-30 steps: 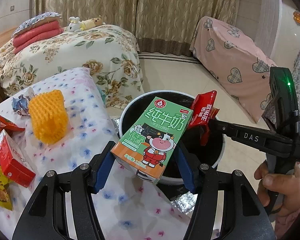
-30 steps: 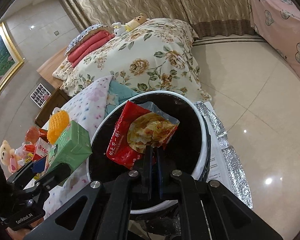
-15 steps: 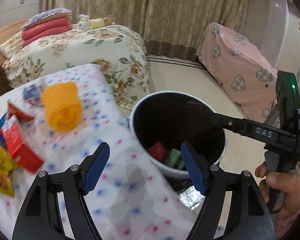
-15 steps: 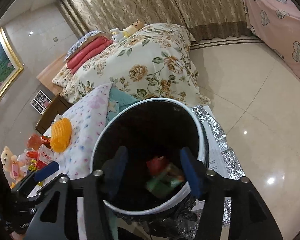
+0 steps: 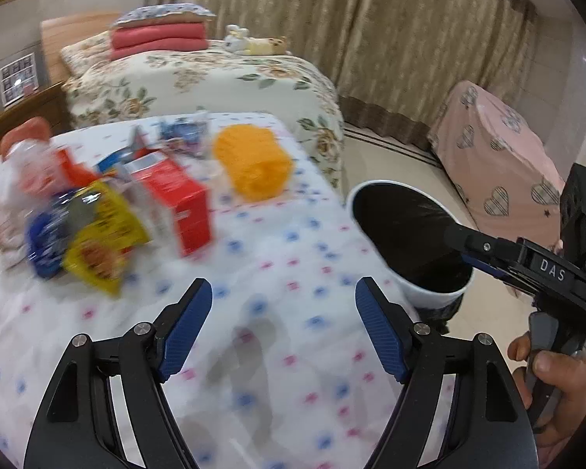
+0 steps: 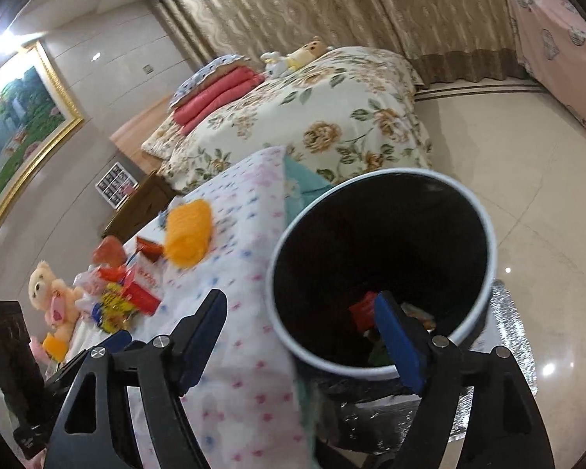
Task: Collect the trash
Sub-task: 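Open both tools to drop the carton and snack bag into the bin, then grasp the blue plastic bag with the left tool while the right tool grasps the red juice box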
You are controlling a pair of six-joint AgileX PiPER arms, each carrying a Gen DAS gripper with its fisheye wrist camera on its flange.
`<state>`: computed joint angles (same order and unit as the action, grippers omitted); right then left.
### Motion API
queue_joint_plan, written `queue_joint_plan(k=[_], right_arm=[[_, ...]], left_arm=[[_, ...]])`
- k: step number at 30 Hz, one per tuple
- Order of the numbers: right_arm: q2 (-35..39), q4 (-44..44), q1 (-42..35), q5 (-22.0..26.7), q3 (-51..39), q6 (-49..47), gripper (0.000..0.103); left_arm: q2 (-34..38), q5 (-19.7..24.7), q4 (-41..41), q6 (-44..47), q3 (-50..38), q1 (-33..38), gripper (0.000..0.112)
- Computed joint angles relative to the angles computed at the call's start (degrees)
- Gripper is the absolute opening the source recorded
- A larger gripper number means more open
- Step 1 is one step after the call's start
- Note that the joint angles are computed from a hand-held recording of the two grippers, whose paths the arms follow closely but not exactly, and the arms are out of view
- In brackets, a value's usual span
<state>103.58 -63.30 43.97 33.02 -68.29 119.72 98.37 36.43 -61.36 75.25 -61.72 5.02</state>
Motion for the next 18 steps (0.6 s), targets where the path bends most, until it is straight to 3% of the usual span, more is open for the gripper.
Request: queue_joint_plan(k=[10, 18], right_arm=[[7.1, 6.4, 1.9, -1.0, -10.0, -10.1, 0.079], [12.5, 12.7, 2.1, -0.8, -18.1, -19.2, 0.079]], left_arm=[[1.8, 1.8, -0.9, 1.6, 0.2, 9.5, 0.078], [3.7, 2.4, -0.3, 0.2, -1.9, 12.8, 0.078]])
